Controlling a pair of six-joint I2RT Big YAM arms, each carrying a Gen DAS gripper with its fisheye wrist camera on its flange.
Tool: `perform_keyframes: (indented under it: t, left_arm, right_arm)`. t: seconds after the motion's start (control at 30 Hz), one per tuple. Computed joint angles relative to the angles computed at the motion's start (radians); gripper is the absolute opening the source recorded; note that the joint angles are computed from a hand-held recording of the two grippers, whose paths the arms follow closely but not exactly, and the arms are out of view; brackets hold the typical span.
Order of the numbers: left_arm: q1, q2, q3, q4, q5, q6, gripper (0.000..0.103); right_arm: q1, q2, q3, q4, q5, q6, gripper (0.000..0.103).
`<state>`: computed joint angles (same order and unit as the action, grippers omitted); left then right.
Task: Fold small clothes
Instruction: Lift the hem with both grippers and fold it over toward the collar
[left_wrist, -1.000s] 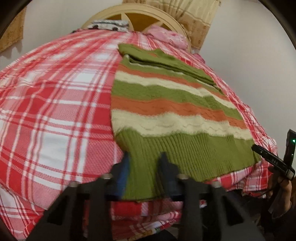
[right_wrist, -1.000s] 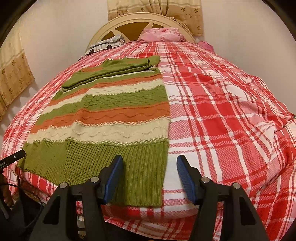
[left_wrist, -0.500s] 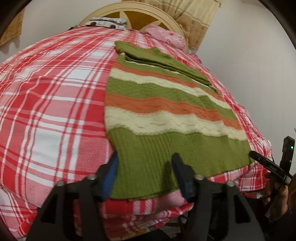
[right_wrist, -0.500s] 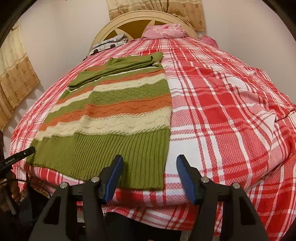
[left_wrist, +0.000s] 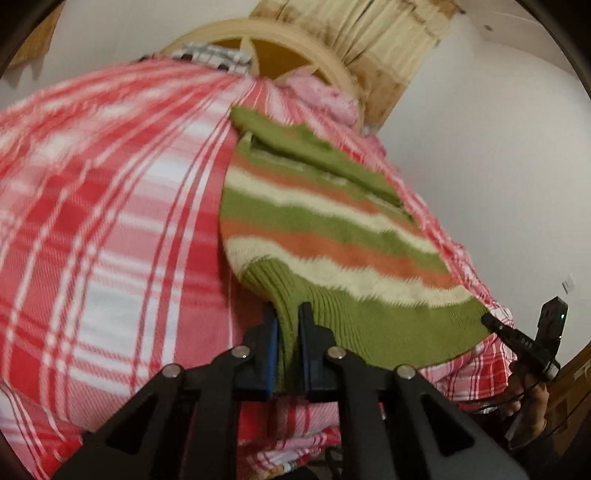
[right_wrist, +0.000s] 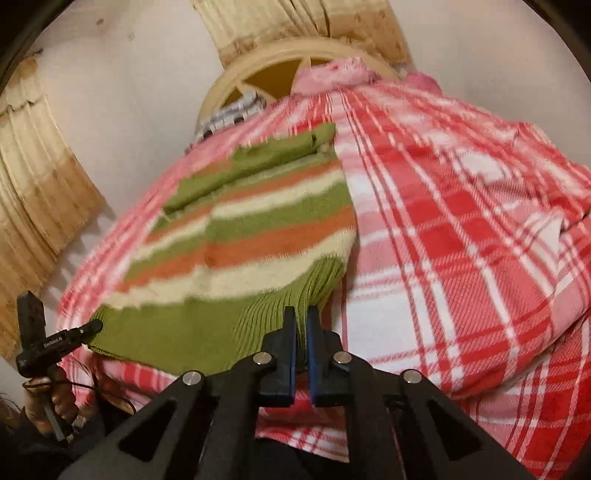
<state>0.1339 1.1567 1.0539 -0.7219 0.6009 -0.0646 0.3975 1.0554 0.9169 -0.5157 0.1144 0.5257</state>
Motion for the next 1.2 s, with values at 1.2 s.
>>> perform_keyframes:
  t: [1.2]
  left_arm:
    - [-0.057, 0.564, 0.769, -0.001, -0.009, -0.107, 0.009]
  right_arm:
    - [-0.174, 0.554, 0.774, -0.036, -0.049, -0.156, 0.003]
